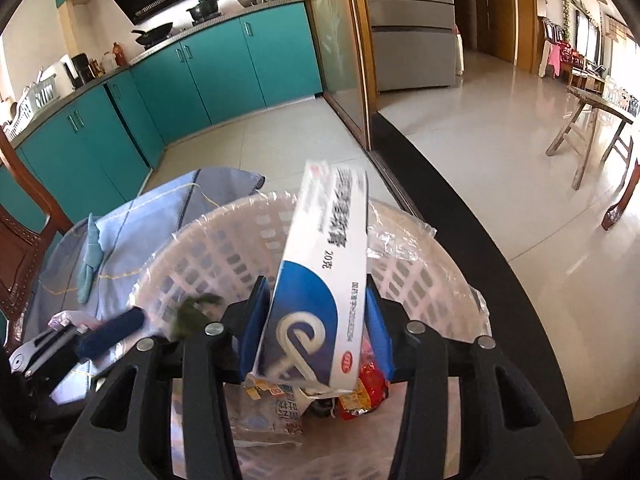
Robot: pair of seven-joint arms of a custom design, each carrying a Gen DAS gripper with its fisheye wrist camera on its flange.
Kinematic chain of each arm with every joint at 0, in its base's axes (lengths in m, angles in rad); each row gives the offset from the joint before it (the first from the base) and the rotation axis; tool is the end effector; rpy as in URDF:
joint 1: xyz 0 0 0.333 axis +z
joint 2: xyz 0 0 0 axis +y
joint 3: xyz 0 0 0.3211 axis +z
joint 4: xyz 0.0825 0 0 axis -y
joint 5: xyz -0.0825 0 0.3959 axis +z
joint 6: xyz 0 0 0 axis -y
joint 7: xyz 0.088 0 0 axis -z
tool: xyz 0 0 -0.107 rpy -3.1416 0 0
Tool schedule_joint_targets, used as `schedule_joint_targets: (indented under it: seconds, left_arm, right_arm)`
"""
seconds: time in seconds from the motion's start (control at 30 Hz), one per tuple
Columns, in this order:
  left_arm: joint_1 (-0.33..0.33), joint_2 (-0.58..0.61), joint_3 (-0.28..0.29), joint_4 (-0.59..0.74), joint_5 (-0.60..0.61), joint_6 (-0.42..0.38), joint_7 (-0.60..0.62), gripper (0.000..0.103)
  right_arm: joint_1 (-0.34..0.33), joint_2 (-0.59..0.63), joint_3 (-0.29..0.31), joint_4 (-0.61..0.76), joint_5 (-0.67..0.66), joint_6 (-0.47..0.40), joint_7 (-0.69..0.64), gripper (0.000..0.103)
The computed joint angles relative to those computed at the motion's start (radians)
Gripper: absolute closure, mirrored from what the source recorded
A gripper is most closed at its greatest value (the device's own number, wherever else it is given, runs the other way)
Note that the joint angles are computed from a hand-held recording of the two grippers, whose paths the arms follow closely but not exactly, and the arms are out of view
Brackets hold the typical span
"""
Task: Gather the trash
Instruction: 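Open both tools over the wastebasket to drop the ointment box and green scrap, then grasp the pink printed packet with the right tool while the left tool moves toward the teal cloth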
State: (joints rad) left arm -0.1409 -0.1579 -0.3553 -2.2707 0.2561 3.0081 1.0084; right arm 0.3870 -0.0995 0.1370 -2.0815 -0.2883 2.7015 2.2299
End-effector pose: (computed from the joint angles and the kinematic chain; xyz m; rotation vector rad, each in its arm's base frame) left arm 0.4727 -0.2862 0.5226 -1.6029 1.9478 -1.0738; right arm 0.4981 0.3020 0.5536 -1.8031 1.6563 -0.4580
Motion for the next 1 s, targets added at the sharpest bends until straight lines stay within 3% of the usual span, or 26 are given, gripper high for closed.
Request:
schedule_joint_targets:
  seconds: [0.1, 0.23, 0.3, 0.43, 0.57, 0.7, 0.83, 0.93, 1.0]
  left_arm:
    - [0.073, -0.044, -0.042, -0.029, 0.089, -0.002, -0.097, 0.043]
    - [0.284, -0.151, -0.167, -0.069, 0.301, -0.038, -0.335, 0.041]
    - [0.340, -0.197, -0.177, -0.091, 0.329, -0.047, -0.406, 0.040]
    - [0.386, -0.280, -0.125, -0.145, 0.273, -0.101, -0.455, 0.037]
    - [0.488, -0.374, -0.175, -0.173, 0.338, -0.244, -0.517, 0.026]
    - [0.467, -0.417, -0.131, -0.203, 0.367, -0.366, -0.514, 0.019]
    - [0.421, -0.452, -0.056, -0.254, 0.344, -0.403, -0.487, 0.015]
    - [0.414, -0.470, -0.034, -0.275, 0.340, -0.418, -0.471, 0.013]
    - [0.415, -0.477, -0.025, -0.284, 0.337, -0.420, -0.458, 0.012]
  right_arm:
    - [-0.002, 0.002, 0.006, 0.007, -0.030, -0.011, 0.023, 0.039]
    - [0.005, 0.007, 0.008, 0.013, -0.026, -0.003, 0.018, 0.035]
    - [0.013, 0.013, 0.006, 0.015, 0.002, 0.016, -0.003, 0.035]
    - [0.029, 0.037, 0.015, 0.043, 0.022, 0.034, -0.034, 0.035]
    - [0.071, 0.074, 0.029, 0.080, 0.127, 0.097, -0.167, 0.034]
    - [0.121, 0.145, 0.065, 0.154, 0.139, 0.137, -0.295, 0.026]
    - [0.173, 0.271, 0.112, 0.295, 0.163, 0.043, -0.418, 0.026]
    - [0.196, 0.361, 0.154, 0.401, 0.231, -0.028, -0.538, 0.026]
    - [0.227, 0.407, 0.151, 0.458, 0.223, -0.058, -0.558, 0.026]
